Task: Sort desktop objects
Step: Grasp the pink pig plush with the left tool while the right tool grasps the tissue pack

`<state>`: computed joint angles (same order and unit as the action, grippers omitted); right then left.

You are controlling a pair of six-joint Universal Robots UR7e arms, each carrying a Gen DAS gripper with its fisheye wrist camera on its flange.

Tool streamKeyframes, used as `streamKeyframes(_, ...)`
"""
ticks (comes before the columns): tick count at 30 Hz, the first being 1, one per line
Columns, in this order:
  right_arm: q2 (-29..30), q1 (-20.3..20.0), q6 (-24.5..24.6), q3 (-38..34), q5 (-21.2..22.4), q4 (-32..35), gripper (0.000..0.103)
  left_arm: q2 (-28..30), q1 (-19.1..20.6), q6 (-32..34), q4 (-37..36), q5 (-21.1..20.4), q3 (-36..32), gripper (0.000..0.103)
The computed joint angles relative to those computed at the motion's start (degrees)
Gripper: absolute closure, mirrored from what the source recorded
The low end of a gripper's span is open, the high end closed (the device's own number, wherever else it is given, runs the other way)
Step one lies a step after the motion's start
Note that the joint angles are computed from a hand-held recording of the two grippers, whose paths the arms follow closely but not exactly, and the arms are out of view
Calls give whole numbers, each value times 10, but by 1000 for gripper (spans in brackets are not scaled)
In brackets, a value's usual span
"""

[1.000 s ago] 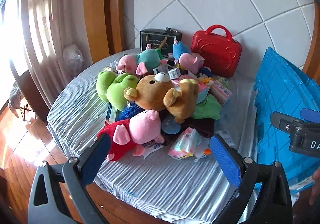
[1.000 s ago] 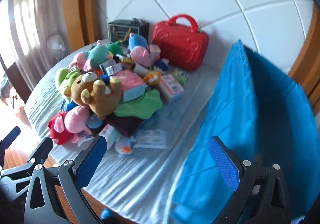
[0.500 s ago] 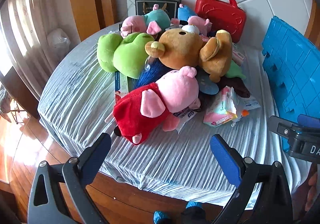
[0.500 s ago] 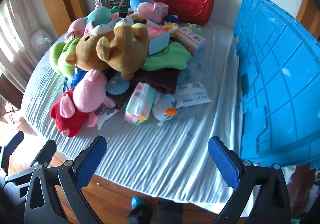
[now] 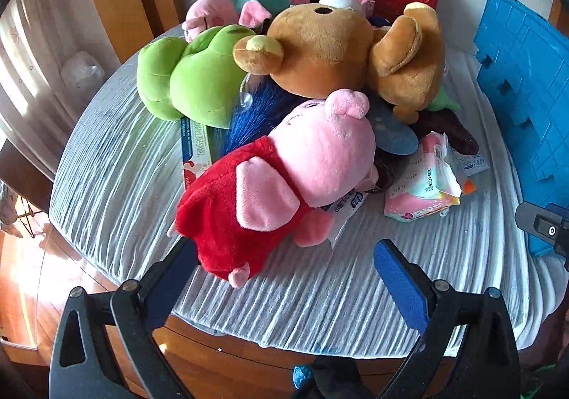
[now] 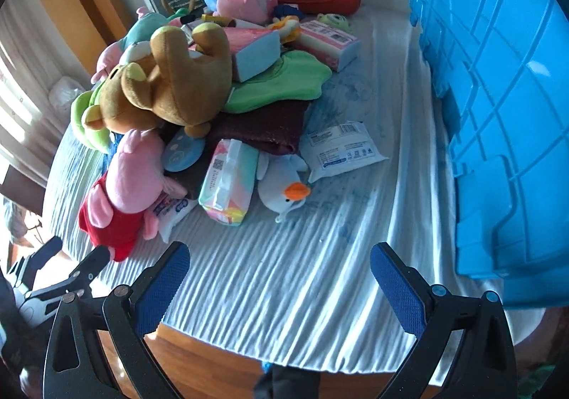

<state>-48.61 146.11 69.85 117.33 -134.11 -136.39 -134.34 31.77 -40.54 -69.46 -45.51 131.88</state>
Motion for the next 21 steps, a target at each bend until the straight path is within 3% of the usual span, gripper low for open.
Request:
streamKeyframes(7, 11, -50, -61, 23, -9, -93, 0, 82, 99, 131, -151, 29, 29, 2)
streamKeyframes(11, 23, -73, -77, 21, 8, -116, 0, 103, 122, 181, -198, 40, 27, 2)
streamKeyframes(21, 76, -63, 1, -19, 0, -106, 0, 151, 207, 405, -342, -27, 7, 0)
